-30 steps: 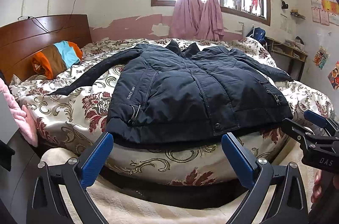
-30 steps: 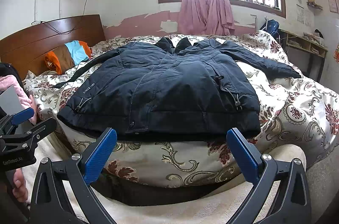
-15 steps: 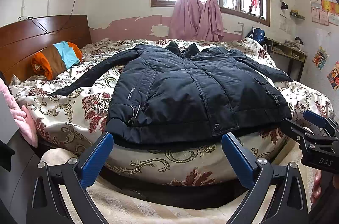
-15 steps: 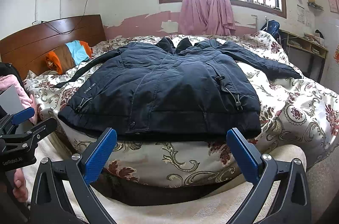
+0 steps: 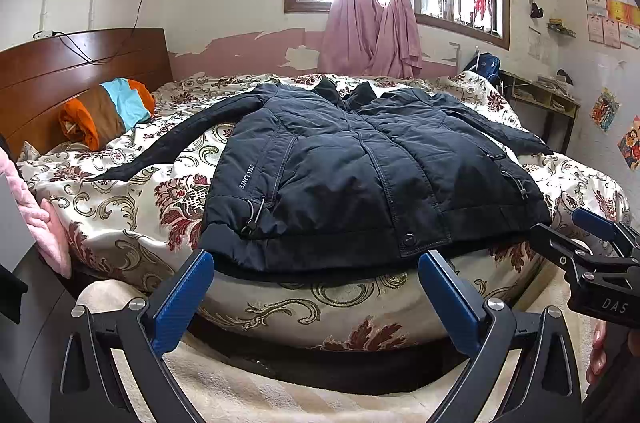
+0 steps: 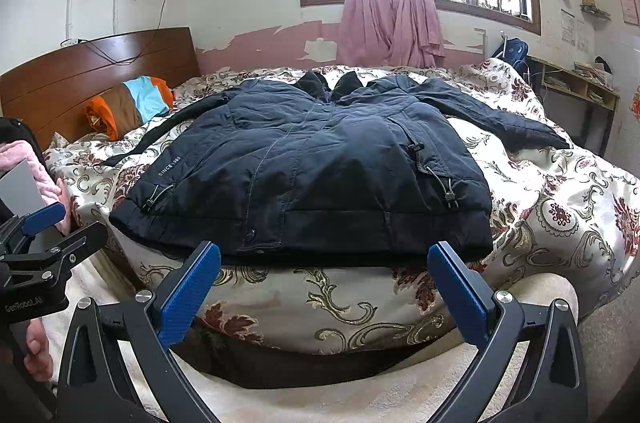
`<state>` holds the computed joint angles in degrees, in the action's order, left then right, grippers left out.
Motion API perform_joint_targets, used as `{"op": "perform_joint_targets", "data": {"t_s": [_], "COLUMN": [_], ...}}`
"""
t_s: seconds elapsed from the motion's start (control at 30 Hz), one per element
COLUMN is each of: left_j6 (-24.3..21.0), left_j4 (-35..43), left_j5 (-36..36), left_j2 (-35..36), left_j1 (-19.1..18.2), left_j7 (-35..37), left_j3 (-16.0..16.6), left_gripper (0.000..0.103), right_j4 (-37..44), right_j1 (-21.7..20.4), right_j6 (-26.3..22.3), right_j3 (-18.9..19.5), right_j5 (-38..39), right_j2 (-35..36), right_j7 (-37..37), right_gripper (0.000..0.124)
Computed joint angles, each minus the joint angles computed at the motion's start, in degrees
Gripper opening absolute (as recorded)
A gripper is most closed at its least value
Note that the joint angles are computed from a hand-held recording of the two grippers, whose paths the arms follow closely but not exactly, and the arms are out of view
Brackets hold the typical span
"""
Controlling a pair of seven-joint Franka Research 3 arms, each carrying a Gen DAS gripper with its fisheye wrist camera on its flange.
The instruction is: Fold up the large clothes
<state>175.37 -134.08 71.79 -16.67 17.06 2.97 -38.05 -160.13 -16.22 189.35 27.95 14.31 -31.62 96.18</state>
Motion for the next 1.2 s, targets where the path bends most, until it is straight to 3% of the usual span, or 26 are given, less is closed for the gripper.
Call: {"op": "perform_joint_targets", "data": {"t_s": [0.67,0.87,0.97,1.1,1.2], "left_j6": [-4.8,-10.6,-15.7,-17.6,-19.1], "left_j4": [0.7,2.9,6.8,13.2,18.3], "left_j5": [3.9,-4.0,-12.1,-20.8,-22.4], "left_j2": [2.3,5.6,9.3,15.2,19.0], "left_j1": [-14.3,-20.5,-24.0,-27.2,-29.0], "left_j7": [-1.9,6.1,14.0,23.8,27.4], "left_j3": [12.4,17.0,19.6,22.7,23.8], "left_gripper": [0.103,0.103,0.103,0.103,0.103], "right_j4": [0.2,0.6,1.9,4.5,7.6], "right_j1": [-0.1,1.7,4.8,-0.2,-5.5], "right_j6": [0.4,0.3,1.0,2.4,3.7], "right_j3": [0.0,-2.8,-7.3,-4.9,-2.1], "right_j5": [0.1,-0.3,-0.3,1.5,3.8], "right_j2": [0.5,2.1,4.5,6.9,9.5], "right_j7": [-0.3,-0.9,-2.6,-4.6,-6.2], "right_gripper": [0.102,0.102,0.102,0.102,0.102]}}
